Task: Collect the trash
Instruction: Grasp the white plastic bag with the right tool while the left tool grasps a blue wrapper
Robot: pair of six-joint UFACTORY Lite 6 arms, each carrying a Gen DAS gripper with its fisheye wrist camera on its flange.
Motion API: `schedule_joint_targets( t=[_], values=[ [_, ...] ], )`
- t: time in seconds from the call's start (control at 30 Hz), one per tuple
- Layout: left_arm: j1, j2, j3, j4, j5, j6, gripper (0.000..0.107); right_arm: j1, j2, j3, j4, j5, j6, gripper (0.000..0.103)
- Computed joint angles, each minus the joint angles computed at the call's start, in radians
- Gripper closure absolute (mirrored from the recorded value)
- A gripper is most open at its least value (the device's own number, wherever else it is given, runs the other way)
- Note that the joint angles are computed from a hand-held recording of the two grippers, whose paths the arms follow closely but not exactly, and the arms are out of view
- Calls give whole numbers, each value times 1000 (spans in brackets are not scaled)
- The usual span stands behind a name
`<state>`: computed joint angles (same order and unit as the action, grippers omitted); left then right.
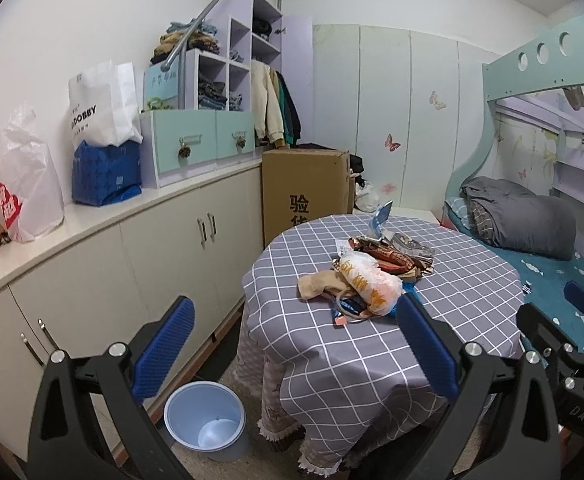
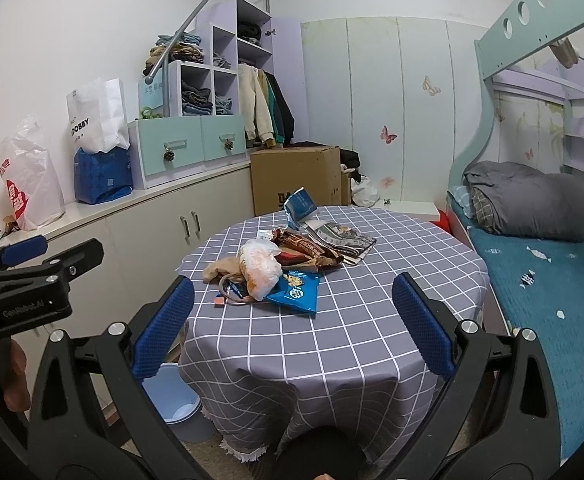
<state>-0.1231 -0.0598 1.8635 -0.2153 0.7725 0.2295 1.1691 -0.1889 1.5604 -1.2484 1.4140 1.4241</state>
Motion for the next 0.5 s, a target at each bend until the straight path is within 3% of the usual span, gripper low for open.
schedule_joint_targets(
  t=[0.13,0.33,0.5],
  values=[
    [25,51,27,-37,12,14,8,-87,-2,-25,39,-87,-16,6],
    [36,196,114,-37,48,12,8,-346,32,-32,196,-385,-112,6],
    [42,404,311,-11,120,-31,8,-634,194,93,530,-660,-388,6]
  ],
)
